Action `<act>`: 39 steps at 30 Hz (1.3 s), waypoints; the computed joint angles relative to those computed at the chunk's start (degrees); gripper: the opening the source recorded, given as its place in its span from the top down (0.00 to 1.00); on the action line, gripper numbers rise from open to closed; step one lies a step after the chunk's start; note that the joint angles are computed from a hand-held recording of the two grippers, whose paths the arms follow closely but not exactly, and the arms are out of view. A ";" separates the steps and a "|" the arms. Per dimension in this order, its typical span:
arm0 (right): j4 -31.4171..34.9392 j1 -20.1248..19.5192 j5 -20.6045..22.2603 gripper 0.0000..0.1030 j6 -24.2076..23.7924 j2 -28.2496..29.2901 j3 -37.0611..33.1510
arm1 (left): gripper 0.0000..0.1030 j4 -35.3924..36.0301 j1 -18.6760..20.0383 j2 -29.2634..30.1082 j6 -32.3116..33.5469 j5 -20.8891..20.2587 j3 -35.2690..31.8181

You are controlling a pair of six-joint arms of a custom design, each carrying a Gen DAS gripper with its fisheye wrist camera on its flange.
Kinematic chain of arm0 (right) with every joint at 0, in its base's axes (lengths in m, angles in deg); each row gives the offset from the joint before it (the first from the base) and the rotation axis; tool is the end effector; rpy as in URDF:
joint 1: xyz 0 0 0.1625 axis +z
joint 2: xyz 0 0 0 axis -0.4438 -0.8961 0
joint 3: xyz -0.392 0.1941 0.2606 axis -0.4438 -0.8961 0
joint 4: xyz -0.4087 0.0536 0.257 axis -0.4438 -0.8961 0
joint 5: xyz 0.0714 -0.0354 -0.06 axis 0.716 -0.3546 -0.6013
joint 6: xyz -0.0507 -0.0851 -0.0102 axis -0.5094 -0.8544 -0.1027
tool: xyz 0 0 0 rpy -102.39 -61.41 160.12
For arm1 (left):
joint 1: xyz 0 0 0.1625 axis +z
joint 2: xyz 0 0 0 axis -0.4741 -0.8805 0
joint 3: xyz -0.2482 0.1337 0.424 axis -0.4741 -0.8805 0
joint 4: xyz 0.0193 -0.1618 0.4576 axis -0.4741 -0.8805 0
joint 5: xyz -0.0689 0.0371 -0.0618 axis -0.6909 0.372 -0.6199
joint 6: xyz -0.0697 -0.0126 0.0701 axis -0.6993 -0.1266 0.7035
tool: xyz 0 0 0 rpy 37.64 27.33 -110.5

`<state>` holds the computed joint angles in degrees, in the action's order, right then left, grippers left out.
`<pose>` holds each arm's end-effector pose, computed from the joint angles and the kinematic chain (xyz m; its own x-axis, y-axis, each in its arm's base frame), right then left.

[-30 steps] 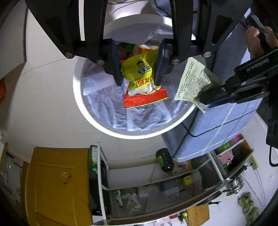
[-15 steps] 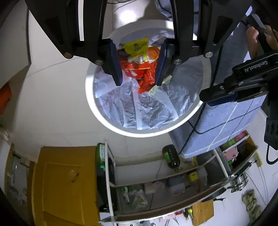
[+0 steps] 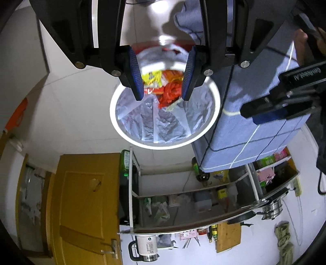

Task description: Collect trash

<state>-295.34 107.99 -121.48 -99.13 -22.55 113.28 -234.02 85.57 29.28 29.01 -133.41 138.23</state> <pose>-0.0076 -0.6897 0.2221 -0.7449 0.1421 0.6519 -0.4174 0.6630 -0.6215 -0.2783 -0.7433 -0.0673 -0.6867 0.5809 -0.4370 0.7251 0.5904 -0.3545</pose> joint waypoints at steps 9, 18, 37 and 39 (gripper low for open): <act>-10.09 1.82 -3.44 0.62 -2.40 0.34 6.68 | 0.48 -8.76 -0.99 -3.60 1.52 3.15 8.46; -20.27 2.93 -4.67 0.62 -3.61 0.46 13.11 | 0.48 -13.91 -1.78 -6.13 1.77 4.38 15.27; -22.27 3.08 -3.31 0.62 -3.43 -0.11 16.00 | 0.48 -17.72 -2.99 -7.05 1.07 4.93 19.90; -22.25 3.00 -3.12 0.62 -3.43 -0.23 16.17 | 0.48 -17.71 -2.97 -7.08 1.01 4.86 19.90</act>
